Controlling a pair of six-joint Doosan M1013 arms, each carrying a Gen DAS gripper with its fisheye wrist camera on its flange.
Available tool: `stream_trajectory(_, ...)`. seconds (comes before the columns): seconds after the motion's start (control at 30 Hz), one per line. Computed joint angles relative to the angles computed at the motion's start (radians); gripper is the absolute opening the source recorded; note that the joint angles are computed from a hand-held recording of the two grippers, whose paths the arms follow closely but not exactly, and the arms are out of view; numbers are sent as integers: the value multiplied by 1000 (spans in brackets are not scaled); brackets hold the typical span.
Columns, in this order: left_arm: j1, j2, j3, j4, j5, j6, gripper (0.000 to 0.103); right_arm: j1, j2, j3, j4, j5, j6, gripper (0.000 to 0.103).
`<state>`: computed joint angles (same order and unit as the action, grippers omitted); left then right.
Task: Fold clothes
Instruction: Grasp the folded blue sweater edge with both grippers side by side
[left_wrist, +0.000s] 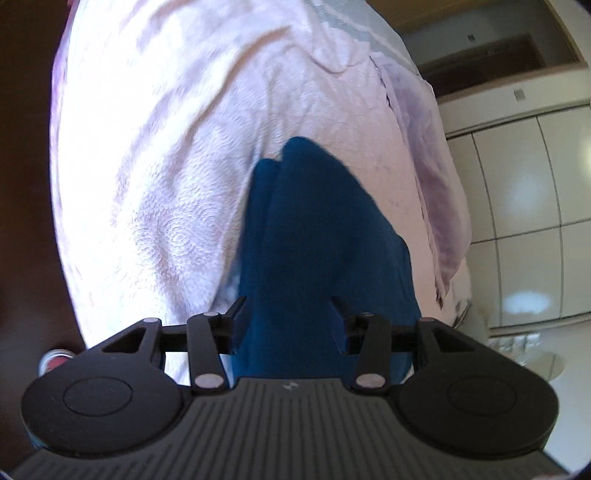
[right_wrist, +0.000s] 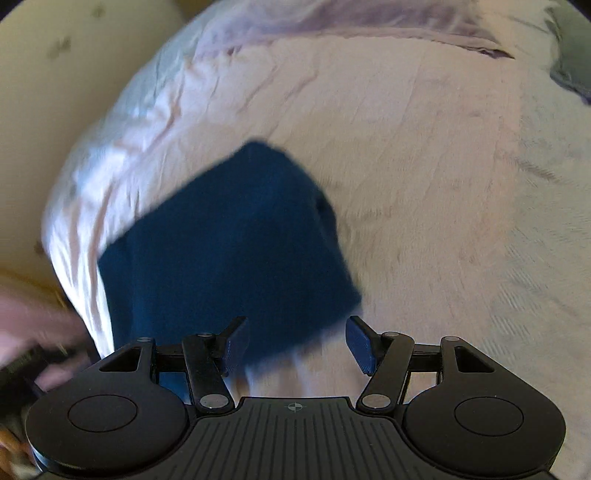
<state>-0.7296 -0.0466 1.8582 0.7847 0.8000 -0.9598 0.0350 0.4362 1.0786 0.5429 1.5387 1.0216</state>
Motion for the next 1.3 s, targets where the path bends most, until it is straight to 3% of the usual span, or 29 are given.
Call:
stream_trajectory(0.07,2,2,37,80,-42,-105,41,-11,37,-31,67,12,35,65)
stream_trajectory(0.17,6,6,85,207,-94,-270,42,-20,103,-103,151,57,86,79)
stream_trajectory(0.4,35,38,110,340,-155,-428,47,-5,221,-242,225,136,86,80)
stream_trajectory(0.5,49,50,93,321,-161,-365,45,0,255,-272,251,165,81,80)
stream_trajectory(0.57,58,55,78,290,-167,-281,29,5,276,-292,256,188,88,80)
stream_trajectory(0.63,65,59,63,262,-170,-204,25,8,296,-315,260,211,110,80)
stream_trajectory(0.8,88,62,43,154,-182,-64,25,3,347,-382,290,276,133,81)
stream_trajectory(1.07,105,62,41,92,-209,-42,28,6,466,-521,363,492,287,83)
stream_trajectory(1.3,117,60,45,73,-232,-43,29,-11,539,-604,523,579,405,91)
